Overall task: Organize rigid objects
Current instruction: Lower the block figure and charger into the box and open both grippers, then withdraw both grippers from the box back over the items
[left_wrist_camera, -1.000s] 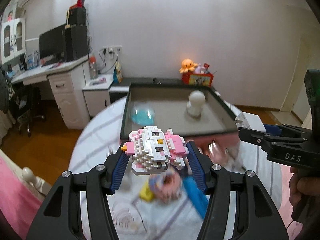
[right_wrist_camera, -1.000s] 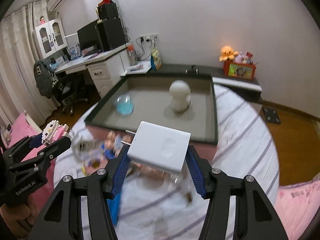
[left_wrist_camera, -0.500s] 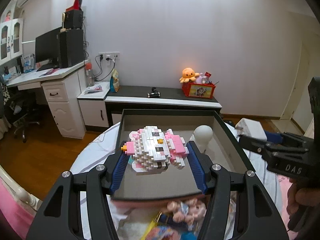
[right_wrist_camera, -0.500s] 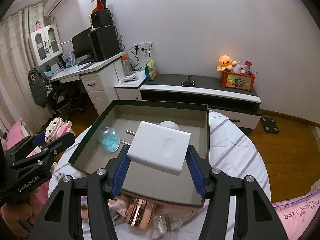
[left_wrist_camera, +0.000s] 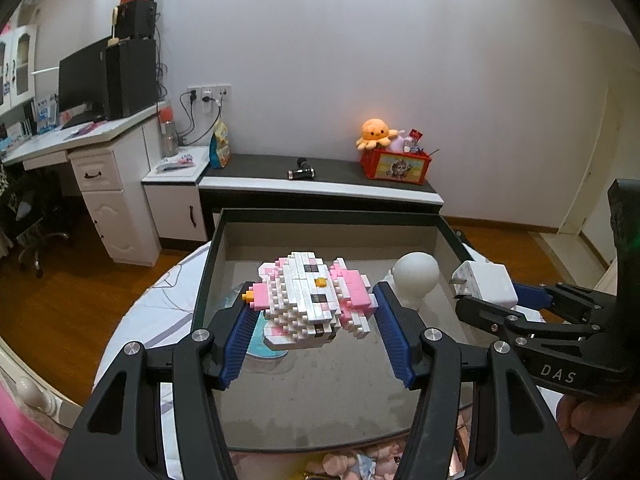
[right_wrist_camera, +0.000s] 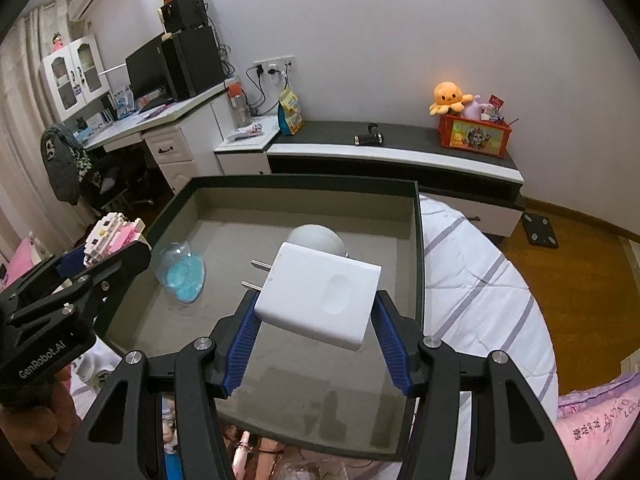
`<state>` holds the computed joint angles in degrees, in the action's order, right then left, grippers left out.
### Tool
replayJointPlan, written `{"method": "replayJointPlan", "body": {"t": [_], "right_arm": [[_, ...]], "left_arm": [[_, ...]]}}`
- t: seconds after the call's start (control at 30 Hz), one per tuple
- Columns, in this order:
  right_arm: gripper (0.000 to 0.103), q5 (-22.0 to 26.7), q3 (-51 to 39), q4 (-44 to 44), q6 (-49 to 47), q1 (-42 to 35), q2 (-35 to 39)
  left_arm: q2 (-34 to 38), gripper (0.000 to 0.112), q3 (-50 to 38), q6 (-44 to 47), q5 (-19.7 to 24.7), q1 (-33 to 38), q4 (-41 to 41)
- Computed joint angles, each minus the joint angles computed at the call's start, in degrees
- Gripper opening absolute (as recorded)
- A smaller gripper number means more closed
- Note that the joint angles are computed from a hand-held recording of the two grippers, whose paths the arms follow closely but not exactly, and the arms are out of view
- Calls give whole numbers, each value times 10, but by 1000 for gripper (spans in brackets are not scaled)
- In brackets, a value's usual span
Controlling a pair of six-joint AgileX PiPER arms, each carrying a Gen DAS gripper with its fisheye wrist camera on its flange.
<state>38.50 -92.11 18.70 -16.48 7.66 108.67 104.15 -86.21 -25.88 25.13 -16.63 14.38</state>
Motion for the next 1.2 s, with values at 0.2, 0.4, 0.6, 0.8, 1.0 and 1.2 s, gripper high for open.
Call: {"method": "replayJointPlan", "body": {"t": [0.2,0.4,0.6,0.8,1.0,1.2], "right_arm": [[58,12,-12,-15,11,4,17],[58,19,-14,-24,17,5,24],[84,4,14,-14,1,8,5],[103,-26,52,-43,47,10,-25],[103,-45,96,-25,56,-1,-66],[103,-66,145,-9,47,-1,-116]], "left_arm": [[25,59,-23,22,18,2,-21],[40,61,-44,27,37,0,-24],[7,94,-3,-37,11,-4,43],[-39,99,50,-81,-8,-2,80],[-92,102,107,-141,-18,-2,124],[-143,103,157,-184,-17,-6,156]]}}
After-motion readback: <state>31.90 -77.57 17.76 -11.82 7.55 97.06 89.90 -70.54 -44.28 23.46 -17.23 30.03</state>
